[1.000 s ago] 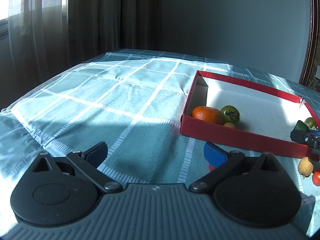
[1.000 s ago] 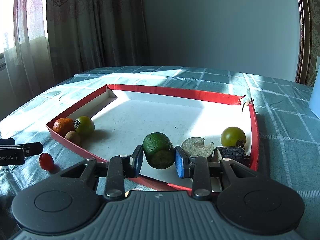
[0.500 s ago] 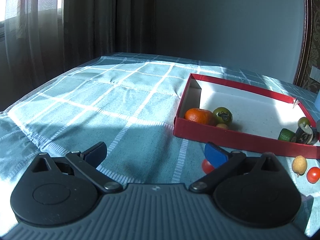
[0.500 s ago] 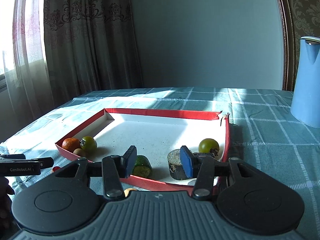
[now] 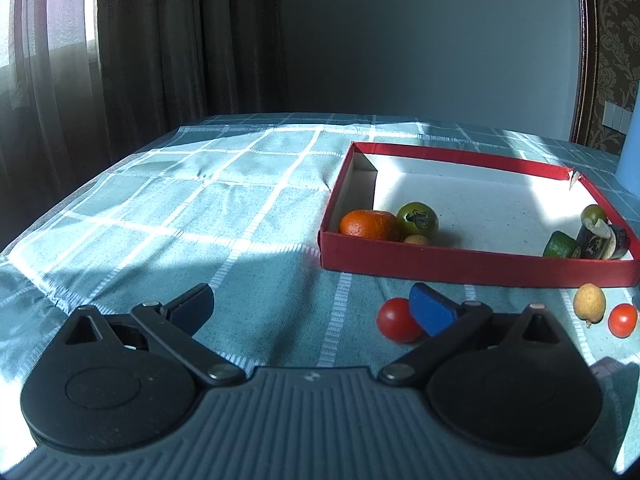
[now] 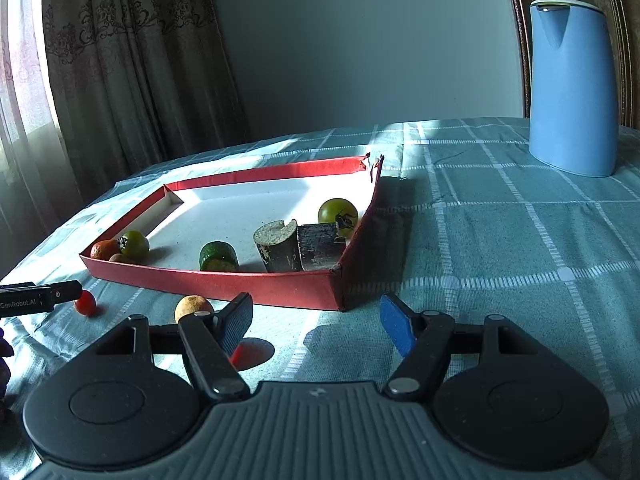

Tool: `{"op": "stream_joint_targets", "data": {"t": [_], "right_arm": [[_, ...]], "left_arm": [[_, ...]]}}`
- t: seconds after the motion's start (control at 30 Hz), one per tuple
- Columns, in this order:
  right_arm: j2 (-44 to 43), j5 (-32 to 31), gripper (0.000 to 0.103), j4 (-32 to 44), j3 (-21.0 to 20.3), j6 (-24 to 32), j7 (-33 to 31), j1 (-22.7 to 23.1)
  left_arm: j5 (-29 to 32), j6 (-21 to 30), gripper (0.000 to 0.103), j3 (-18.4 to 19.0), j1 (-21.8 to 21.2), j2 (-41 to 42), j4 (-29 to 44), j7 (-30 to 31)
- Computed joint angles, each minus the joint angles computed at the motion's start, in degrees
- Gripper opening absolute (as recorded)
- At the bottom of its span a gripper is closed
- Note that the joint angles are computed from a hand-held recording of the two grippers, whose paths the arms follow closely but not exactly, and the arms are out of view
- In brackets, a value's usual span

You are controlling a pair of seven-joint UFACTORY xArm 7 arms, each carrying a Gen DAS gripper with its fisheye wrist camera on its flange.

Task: Organize fruits
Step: 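Open the right gripper and withdraw it from the tray, then move the left gripper to the red tomato and grasp it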

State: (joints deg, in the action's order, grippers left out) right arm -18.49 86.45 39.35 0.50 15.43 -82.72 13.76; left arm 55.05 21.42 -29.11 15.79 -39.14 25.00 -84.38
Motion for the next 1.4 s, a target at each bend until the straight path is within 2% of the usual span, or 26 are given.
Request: {"op": "stream_joint_targets", "data": {"t": [0.07,0.3,0.47,0.57,0.67,0.73,0.83,0.93,1.13,1.3,1.37,1.4], "right_arm": [[-0.1,-0.1,0.07,0.0,-0.2,0.5,-0.2,-0.1],[0.1,-1.1,0.07,0.0,-0.3,1.1,0.7,-0.2],[0.1,-1.2,0.07,0.0,-0.4,1.1,0.6,0.0],[0.0,-1.2,0.07,0.0,-0.5,1.2,0.6,0.0],[0.2,-1.2,0.07,0.1,-0.5,1.3,0.8,0.0],[0.2,-1.5,0.07,0.1,-0.6,1.7,1.1,-0.1],[0.3,-1.5,0.07,0.1,-0.6,1.7,1.0,-0.1],[0.3,-1.3,0.07,0.1,-0.7,1.9,0.6,-0.1],[0.1,-1.5,0.07,-0.1,-0.6,1.9,0.8,-0.1],[0.2,-1.6,0.07,-0.1,-0.5,1.8,0.9,-0.1],[0.1,-1.8,0.07,-0.1,-0.5,1.8,1.1,-0.1],[0.2,-2.0,0.07,-0.1,-0.5,1.7,1.2,0.0]], "left_arm": [[0.4,1.7,0.103,-1.0,0.1,-0.6,0.1,-1.1],[1.9,2.3,0.103,0.2,-0.8,-0.9,-0.1,-2.8],[3.2,3.2,0.103,0.7,-2.1,0.8,0.9,-1.7],[6.4,1.5,0.103,1.0,-2.5,0.9,0.9,-2.5],[10.4,-4.7,0.103,2.7,-2.0,0.6,0.1,-3.5],[10.0,-5.6,0.103,3.0,-1.9,1.3,0.3,-2.5],[5.9,-6.1,0.102,5.6,-3.7,4.1,1.0,2.6],[0.9,-5.8,0.082,7.5,-5.1,6.6,1.5,7.6],[-1.8,-5.4,0.081,5.3,-3.3,7.2,2.0,9.8],[-2.3,-5.9,0.065,3.8,-2.5,7.1,2.2,10.3],[-2.6,-6.1,0.054,3.2,-2.4,7.1,2.4,10.4],[-2.7,-6.0,0.051,2.7,-2.3,7.0,2.5,10.4]]}}
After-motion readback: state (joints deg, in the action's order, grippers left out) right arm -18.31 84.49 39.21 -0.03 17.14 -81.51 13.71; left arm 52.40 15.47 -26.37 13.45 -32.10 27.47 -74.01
